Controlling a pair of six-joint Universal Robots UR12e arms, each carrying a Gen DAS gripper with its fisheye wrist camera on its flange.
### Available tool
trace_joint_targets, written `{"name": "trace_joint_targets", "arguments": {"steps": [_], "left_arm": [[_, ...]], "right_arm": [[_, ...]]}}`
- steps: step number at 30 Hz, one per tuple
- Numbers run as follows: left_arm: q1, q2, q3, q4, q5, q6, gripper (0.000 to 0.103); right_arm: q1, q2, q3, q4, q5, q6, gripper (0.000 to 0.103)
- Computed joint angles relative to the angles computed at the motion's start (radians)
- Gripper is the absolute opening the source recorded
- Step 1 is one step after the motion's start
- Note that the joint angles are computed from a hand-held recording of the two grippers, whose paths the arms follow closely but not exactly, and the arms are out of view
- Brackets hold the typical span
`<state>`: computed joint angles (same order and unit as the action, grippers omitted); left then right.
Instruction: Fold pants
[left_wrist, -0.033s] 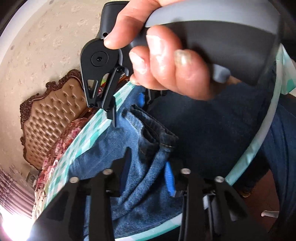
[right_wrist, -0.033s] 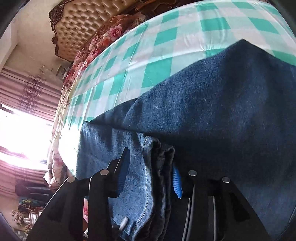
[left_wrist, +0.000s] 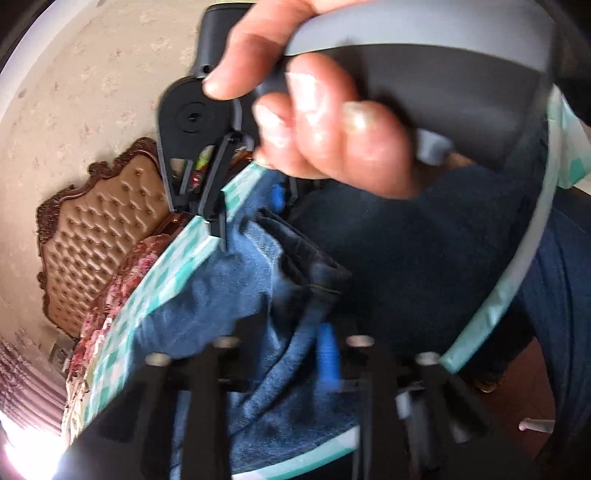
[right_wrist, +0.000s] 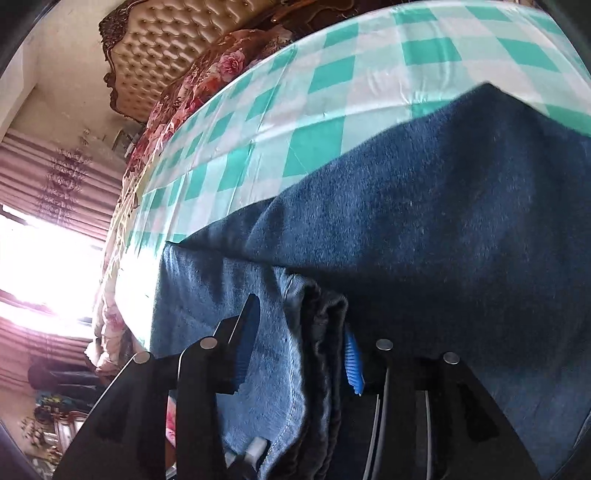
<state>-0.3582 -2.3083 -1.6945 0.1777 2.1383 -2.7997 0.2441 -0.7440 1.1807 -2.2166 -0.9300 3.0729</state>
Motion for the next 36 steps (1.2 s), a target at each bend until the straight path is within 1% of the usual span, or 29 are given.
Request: {"name": "trace_joint_targets", "arguments": {"steps": [1, 2, 4, 6, 7, 8, 9, 10, 11, 12, 13, 14, 15, 16, 17, 18, 20, 21, 22, 23, 24, 25, 26, 27, 28, 31, 32, 33, 36], "left_arm": [[-0.006, 0.002, -0.003, 0.007, 0.01, 0.01, 0.015], [-0.007, 0.001, -0.005, 0.02, 0.017, 0.027, 0.013], [-0.003, 0.004, -0.009, 0.045, 0.022, 0.043, 0.013], [0.0, 0.01, -0.011, 0.049, 0.006, 0.044, 0.013], [0.003, 0.01, -0.011, 0.036, -0.007, 0.043, 0.013], [0.007, 0.011, -0.01, 0.004, -0.027, 0.034, 0.014], [0.011, 0.01, -0.011, 0.006, -0.036, 0.024, 0.015], [0.014, 0.015, -0.018, 0.012, -0.046, 0.011, 0.019], [0.022, 0.033, -0.034, -0.001, -0.075, -0.017, 0.023], [0.032, 0.056, -0.059, 0.003, -0.107, -0.061, 0.034], [0.039, 0.075, -0.081, 0.011, -0.119, -0.106, 0.044], [0.052, 0.106, -0.118, 0.024, -0.13, -0.182, 0.046], [0.064, 0.134, -0.156, 0.043, -0.121, -0.247, 0.048], [0.072, 0.158, -0.197, 0.07, -0.082, -0.304, 0.048], [0.079, 0.181, -0.239, 0.092, -0.01, -0.359, 0.048], [0.085, 0.197, -0.271, 0.093, 0.053, -0.403, 0.048], [0.098, 0.223, -0.331, 0.058, 0.19, -0.477, 0.048], [0.106, 0.23, -0.35, 0.031, 0.225, -0.484, 0.047], [0.117, 0.236, -0.366, -0.014, 0.24, -0.475, 0.048], [0.12, 0.234, -0.369, -0.02, 0.257, -0.455, 0.047], [0.12, 0.225, -0.37, 0.003, 0.275, -0.413, 0.047], [0.121, 0.215, -0.369, 0.037, 0.285, -0.36, 0.048], [0.12, 0.203, -0.362, 0.057, 0.298, -0.302, 0.048], [0.123, 0.198, -0.358, 0.055, 0.293, -0.263, 0.048], [0.124, 0.193, -0.355, 0.059, 0.283, -0.233, 0.048], [0.127, 0.186, -0.354, 0.058, 0.233, -0.173, 0.048], [0.126, 0.172, -0.349, 0.086, 0.235, -0.132, 0.048], [0.128, 0.165, -0.346, 0.1, 0.231, -0.11, 0.048], [0.143, 0.146, -0.326, 0.129, 0.217, -0.062, 0.048]], "right_arm": [[0.007, -0.001, -0.003, -0.009, -0.039, -0.008, 0.016], [0.01, -0.003, -0.003, -0.015, -0.063, -0.015, 0.015], [0.005, -0.011, 0.011, -0.04, -0.045, -0.017, 0.013], [0.005, -0.02, 0.025, -0.07, -0.06, -0.022, 0.013], [0.009, -0.019, 0.024, -0.07, -0.08, -0.026, 0.013], [0.015, -0.016, 0.019, -0.062, -0.111, -0.04, 0.013], [0.018, -0.016, 0.02, -0.062, -0.131, -0.052, 0.013], [0.023, -0.017, 0.025, -0.077, -0.151, -0.066, 0.013], [0.024, -0.02, 0.033, -0.098, -0.165, -0.068, 0.013], [0.026, -0.025, 0.042, -0.123, -0.181, -0.063, 0.02], [0.029, -0.035, 0.061, -0.177, -0.222, -0.039, 0.03], [0.034, -0.049, 0.086, -0.243, -0.281, -0.014, 0.034], [0.038, -0.064, 0.113, -0.311, -0.338, 0.008, 0.035], [0.04, -0.088, 0.156, -0.4, -0.382, 0.031, 0.035], [0.04, -0.109, 0.193, -0.469, -0.389, 0.043, 0.035], [0.037, -0.122, 0.219, -0.509, -0.375, 0.042, 0.035], [0.052, -0.15, 0.27, -0.568, -0.35, -0.004, 0.035], [0.069, -0.157, 0.291, -0.592, -0.356, -0.051, 0.035], [0.082, -0.158, 0.299, -0.602, -0.375, -0.075, 0.035], [0.096, -0.155, 0.305, -0.606, -0.405, -0.094, 0.035], [0.108, -0.146, 0.297, -0.591, -0.43, -0.102, 0.035], [0.115, -0.139, 0.29, -0.55, -0.444, -0.102, 0.035], [0.117, -0.133, 0.281, -0.515, -0.444, -0.093, 0.035], [0.118, -0.133, 0.284, -0.499, -0.448, -0.086, 0.035], [0.122, -0.128, 0.284, -0.492, -0.482, -0.087, 0.035], [0.13, -0.125, 0.295, -0.515, -0.514, -0.118, 0.035], [0.132, -0.127, 0.301, -0.52, -0.521, -0.124, 0.035], [0.135, -0.127, 0.301, -0.523, -0.533, -0.131, 0.035], [0.138, -0.127, 0.31, -0.542, -0.548, -0.139, 0.035]]}}
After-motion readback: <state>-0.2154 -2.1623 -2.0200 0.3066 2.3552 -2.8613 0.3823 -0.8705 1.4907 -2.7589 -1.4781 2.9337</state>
